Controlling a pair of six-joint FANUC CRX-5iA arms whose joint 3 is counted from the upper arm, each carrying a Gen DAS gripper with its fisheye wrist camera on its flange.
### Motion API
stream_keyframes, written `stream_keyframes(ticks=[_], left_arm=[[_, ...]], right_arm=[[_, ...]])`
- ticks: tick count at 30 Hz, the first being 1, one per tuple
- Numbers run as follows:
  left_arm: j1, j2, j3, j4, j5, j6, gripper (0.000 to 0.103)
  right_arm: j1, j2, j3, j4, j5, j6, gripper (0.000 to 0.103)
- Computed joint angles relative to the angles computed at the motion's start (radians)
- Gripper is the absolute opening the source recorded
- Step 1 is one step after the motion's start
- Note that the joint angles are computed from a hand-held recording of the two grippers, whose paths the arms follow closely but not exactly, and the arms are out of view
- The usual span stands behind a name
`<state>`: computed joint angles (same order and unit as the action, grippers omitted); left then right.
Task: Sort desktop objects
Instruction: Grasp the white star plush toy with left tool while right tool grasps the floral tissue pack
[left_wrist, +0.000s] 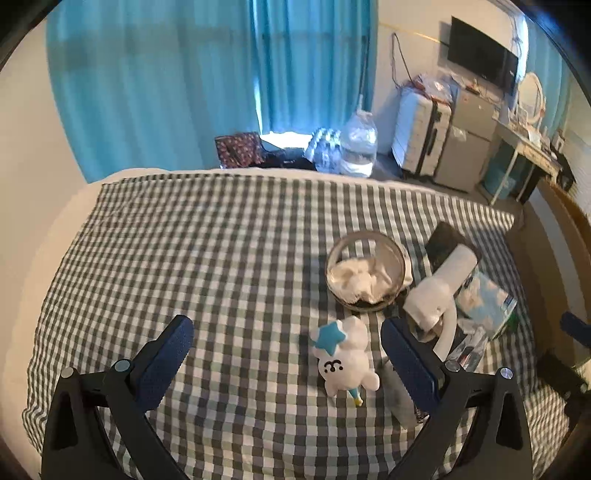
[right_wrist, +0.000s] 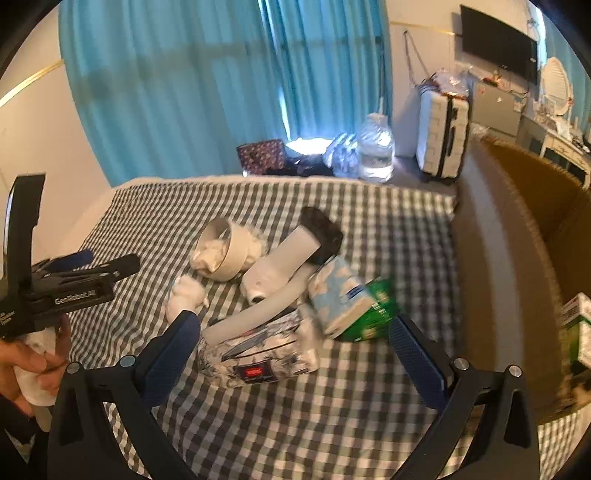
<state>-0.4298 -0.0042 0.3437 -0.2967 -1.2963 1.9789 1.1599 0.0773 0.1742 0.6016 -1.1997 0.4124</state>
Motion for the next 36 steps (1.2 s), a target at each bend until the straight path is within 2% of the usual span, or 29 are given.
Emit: stream_keyframes(ticks=[13,24,32,34,36], left_arm=[[0.008,0.071,-0.052,0.061,0.019,-0.034,0.103],[0.012,0.128,-0.093,0.120,0.045,-0.047,0.103],[0.020,0.116,-0.136,0.124,0.090,-0.059,0.103],[0.032,0.100,-0.152,0.129,0.102,-0.052,0.098],[0.037,0.084,-0.166,0.126,0.116,-0.044,0.086]], right_arm=[[-0.007,0.057,-0.013,-0.064,0.036,0.072,0.103],[-0.023,0.116,0.026,-0.146,0.070,0.146,0.103],[-0.027,0.119,0.010,-0.154,0.108,0.135,0.103],[-0.027,0.119,0.010,-0.154,0.105,0.137,0.103],[-0.024,0.119,0.011,-0.155,0.103,0.138,0.103]])
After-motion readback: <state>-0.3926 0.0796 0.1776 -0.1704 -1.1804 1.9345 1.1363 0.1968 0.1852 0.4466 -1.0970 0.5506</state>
